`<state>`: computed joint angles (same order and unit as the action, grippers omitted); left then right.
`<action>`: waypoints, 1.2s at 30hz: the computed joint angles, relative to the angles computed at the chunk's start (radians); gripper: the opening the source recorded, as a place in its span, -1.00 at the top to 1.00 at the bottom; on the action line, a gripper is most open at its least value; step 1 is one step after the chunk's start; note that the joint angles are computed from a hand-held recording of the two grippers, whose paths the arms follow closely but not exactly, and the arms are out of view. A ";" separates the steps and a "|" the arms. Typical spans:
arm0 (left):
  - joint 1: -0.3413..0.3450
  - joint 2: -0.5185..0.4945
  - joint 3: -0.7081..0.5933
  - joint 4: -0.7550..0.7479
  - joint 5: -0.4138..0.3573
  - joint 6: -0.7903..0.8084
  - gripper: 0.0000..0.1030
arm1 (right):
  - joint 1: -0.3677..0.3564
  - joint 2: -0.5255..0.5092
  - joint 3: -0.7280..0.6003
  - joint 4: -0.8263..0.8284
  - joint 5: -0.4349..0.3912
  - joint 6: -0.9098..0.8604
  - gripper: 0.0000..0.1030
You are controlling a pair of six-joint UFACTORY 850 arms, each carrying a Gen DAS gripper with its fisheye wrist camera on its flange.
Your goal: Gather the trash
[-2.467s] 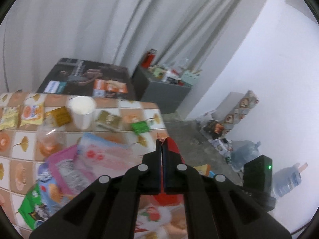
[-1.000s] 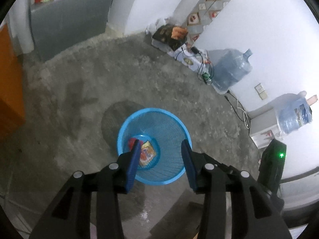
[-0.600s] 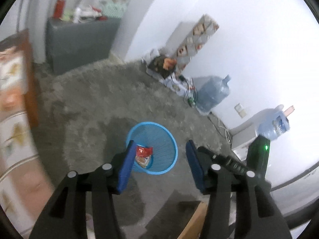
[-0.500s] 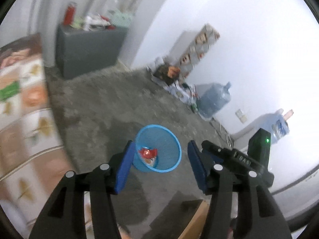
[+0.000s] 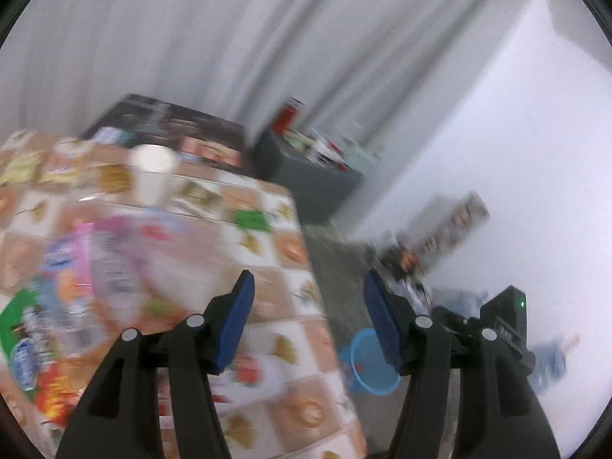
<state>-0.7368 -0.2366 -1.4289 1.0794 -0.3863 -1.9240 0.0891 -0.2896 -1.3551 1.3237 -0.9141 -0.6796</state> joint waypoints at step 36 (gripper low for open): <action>0.428 -0.306 -0.256 -0.593 -0.307 0.877 0.29 | 0.236 -0.551 -0.686 -0.246 -0.075 0.563 0.01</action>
